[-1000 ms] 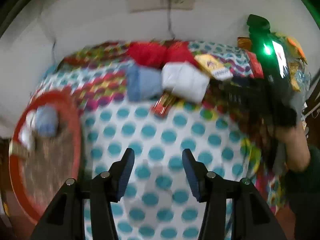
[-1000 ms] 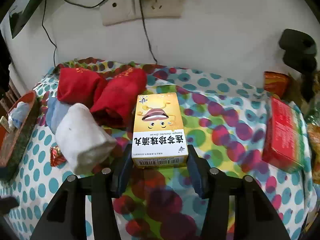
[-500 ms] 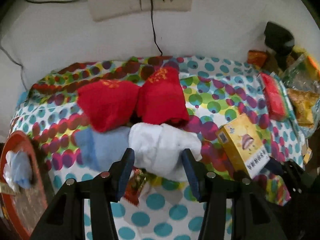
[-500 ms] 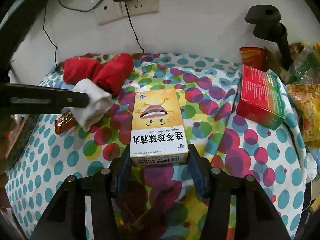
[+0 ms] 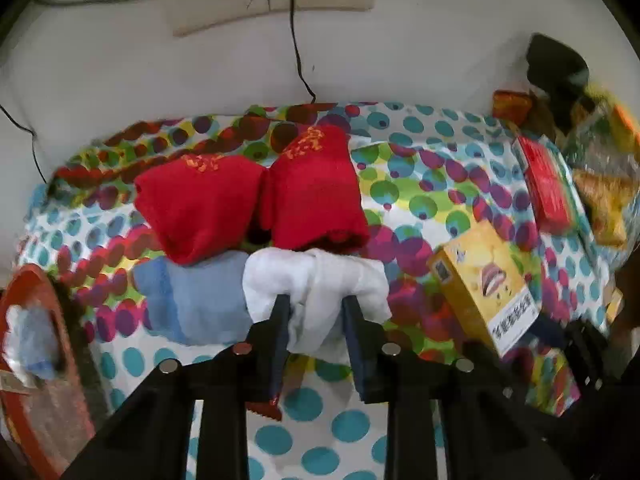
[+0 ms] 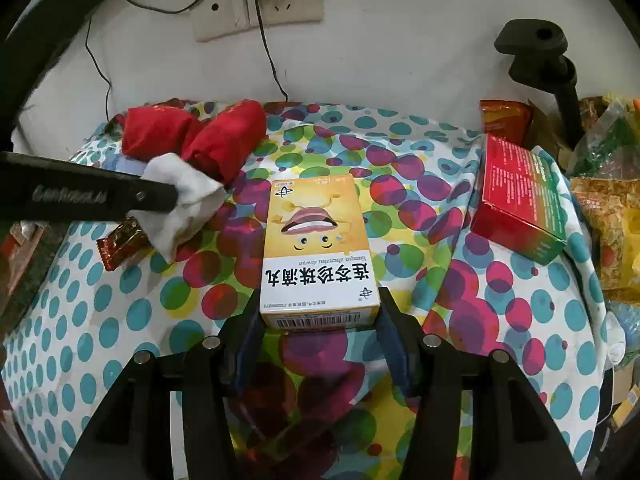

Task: Organize objects
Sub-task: 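Grasp the white sock with the left gripper while the right grasps the yellow medicine box, then carry the white sock onto the red tray and open the left gripper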

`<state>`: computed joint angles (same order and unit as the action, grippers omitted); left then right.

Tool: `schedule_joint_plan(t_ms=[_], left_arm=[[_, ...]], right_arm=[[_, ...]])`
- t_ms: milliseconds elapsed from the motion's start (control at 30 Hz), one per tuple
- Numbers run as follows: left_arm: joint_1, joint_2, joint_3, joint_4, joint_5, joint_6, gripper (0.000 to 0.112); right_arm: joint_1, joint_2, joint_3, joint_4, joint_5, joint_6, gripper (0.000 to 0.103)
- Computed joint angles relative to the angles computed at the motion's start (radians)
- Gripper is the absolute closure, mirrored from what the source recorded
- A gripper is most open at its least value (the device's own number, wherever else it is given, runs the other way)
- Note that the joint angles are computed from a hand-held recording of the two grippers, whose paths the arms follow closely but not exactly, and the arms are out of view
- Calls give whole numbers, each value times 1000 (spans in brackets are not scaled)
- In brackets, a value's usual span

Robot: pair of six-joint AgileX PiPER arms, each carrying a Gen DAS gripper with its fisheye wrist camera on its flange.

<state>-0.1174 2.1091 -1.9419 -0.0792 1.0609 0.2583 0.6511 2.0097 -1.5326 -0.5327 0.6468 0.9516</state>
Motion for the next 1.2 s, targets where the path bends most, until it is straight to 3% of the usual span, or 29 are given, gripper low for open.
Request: schedule_joint_plan(t_ms=[100,333,800,1200], left_arm=[[-2,-71,108,-7,-52,42,87],[48,-215,291,-91,-89,147,88],[172,-423,500,-191,-68,274,88],[361,-508,536,-256,8,375,88]], right_arm=[[1,0,-1,-1,0,3,53],[3,5,-9,-7,7,9,53],[9,17,-38,-11,37,5,53],[15,35,-64,-25,68,6,54]])
